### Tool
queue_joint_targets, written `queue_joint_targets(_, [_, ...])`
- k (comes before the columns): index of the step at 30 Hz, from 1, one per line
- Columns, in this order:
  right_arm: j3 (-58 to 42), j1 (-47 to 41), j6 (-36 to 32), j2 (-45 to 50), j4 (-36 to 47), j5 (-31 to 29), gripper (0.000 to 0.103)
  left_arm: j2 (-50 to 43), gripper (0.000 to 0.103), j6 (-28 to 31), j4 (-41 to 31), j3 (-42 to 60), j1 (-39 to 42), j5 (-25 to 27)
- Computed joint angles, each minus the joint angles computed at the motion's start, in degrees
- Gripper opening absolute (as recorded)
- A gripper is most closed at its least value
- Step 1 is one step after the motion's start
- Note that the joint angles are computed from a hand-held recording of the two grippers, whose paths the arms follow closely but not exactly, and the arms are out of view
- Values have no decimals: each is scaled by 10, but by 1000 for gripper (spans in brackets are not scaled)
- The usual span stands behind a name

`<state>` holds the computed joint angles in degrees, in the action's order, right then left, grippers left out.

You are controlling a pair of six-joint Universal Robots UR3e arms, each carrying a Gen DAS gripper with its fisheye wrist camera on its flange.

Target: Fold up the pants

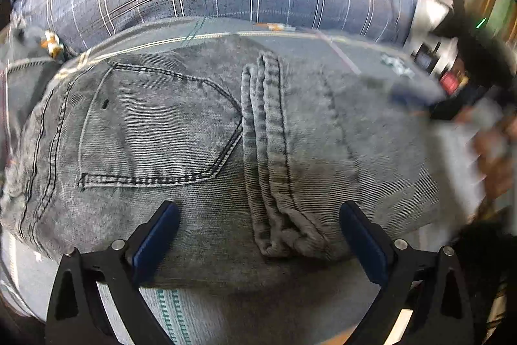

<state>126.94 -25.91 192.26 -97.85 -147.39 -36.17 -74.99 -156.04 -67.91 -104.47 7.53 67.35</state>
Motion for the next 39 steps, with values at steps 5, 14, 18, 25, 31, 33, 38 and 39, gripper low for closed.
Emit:
queue_joint_targets(5, [-15,43,55,-11,34,-89,95,110,99,82,-114,-10,184,-117])
queue_joint_targets(14, [-98,244,138,20,-24,-108,95,118,99,167,-317,20,505,-207])
queue_joint_targets(18, [-105,299,219,131,-68,-121,95,36,99,156,-364,50,539,-210])
queue_joint_targets(25, [-205,340,246,133,-51,-146,95,-38,99,166,-439,71,549,-233])
queue_joint_targets(31, [-336,406,258,294,-36,-163,95,-79,99,179,-509,111,550,-249])
queue_joint_targets(33, [-306,401,279,304,-75,-156,101,-99,99,164,-496,118,535,-254])
queue_joint_targets(38, [-300,398,269,307,-91,-141,101,-128,99,135,-498,136,515,-276])
queue_joint_targets(39, [-300,399,272,309,-96,-141,101,-126,99,125,-496,133,516,-277])
